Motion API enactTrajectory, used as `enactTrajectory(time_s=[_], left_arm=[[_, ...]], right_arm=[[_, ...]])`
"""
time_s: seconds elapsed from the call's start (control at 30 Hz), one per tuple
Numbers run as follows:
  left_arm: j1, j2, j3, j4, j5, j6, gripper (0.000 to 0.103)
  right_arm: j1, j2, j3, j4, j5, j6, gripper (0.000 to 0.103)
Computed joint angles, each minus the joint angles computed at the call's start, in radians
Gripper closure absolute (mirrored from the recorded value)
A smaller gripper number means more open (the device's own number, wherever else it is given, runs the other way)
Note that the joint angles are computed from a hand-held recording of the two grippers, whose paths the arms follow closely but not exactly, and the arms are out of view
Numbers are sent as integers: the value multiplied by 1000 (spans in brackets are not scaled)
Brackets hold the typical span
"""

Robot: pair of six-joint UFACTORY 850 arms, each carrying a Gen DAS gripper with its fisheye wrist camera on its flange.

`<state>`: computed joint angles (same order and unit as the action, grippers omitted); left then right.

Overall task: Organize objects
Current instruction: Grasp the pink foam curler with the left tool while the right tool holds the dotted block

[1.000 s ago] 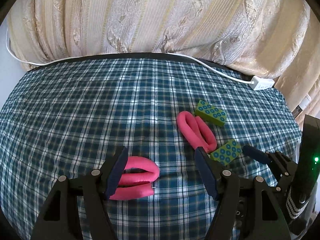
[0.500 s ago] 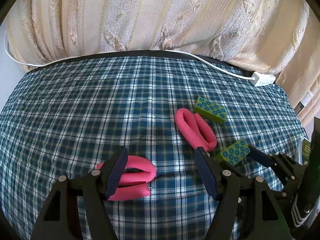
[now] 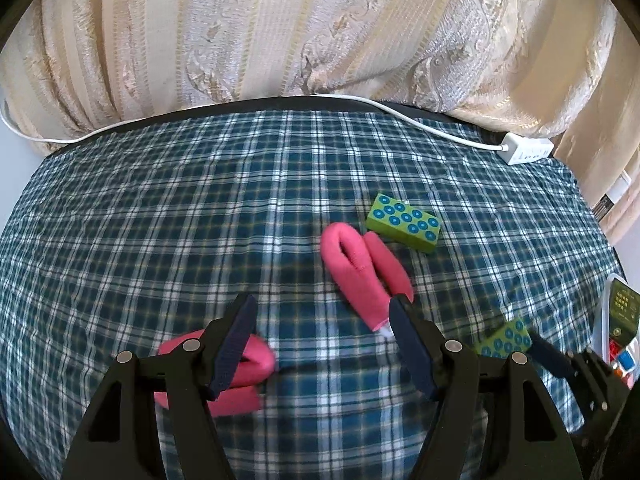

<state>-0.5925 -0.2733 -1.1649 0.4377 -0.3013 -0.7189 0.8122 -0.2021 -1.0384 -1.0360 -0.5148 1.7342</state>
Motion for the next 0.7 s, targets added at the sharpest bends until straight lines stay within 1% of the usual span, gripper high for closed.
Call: enactTrajectory(time_s=[0.17,0.57,0.63,0.7], left_arm=[[-12,-31,-36,5,-20,-5,33],[-28,-120,-126,7,-71,-16,33],[-24,-130,-134,-12,-68,-5,29],[-24,-137,-142,16,-70,-31,29]], right_arm=[[-9,14,20,-28,25,48,39],[-10,24,35,-62,46,97,39],[-10,24,35,-61,45,96,39],[-10,24,35,-61,46,95,38]])
